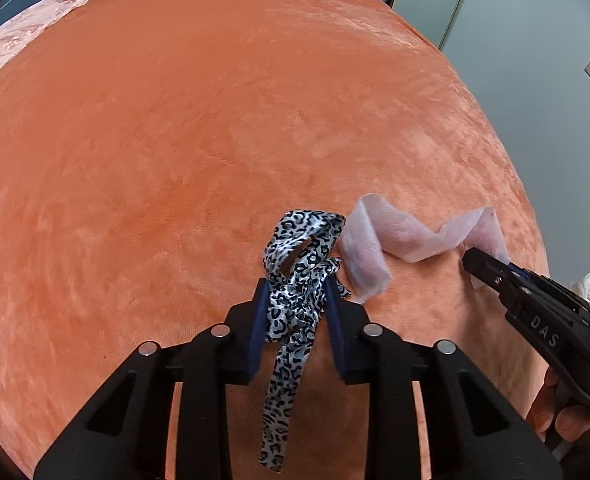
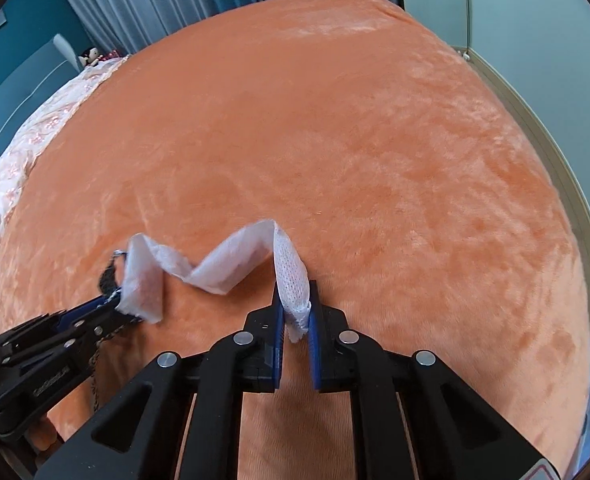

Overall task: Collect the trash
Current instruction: 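Grasp the leopard-print scarf with left tool while right tool grasps pink ribbon, then carry the scarf and ribbon over the trash bin with both tools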

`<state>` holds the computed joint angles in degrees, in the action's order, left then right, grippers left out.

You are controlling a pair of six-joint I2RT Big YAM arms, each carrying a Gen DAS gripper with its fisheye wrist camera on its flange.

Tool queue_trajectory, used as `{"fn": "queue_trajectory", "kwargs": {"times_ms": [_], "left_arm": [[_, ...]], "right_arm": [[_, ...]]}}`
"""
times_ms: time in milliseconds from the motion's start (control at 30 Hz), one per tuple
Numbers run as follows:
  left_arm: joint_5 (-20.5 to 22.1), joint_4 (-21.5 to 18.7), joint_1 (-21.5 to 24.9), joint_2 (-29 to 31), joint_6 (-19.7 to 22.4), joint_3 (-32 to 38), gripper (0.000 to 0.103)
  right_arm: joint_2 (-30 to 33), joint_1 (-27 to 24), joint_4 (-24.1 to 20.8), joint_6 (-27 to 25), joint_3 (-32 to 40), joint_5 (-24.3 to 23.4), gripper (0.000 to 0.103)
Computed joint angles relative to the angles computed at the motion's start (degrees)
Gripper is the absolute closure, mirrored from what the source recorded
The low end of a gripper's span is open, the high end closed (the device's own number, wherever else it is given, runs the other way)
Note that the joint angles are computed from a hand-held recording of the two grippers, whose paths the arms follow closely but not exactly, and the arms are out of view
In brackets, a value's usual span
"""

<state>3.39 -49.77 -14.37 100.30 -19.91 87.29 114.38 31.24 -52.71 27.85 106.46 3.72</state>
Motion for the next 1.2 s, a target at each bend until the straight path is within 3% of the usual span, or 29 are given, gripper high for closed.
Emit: {"fn": "queue_trajectory", "kwargs": {"times_ms": [300, 633, 1200], "left_arm": [[-1.33, -2.35, -3.84, -5.01, -1.58, 1.90, 0.078], [-5.18, -6.34, -13.82, -8.74, -2.87, 9.63, 0.078], [-10.48, -11.76, -30.23, -4.52, -3.40, 23.55, 0.078]], "right_arm": [[-10.89, 0.69, 2.65, -0.24, -7.16, 2.43, 0.094], [-26.08, -1.85, 1.97, -1.80, -12.45, 7.93, 0.094], [-47.34, -10.12, -0.44, -3.07, -24.39, 12.01, 0.094]]}}
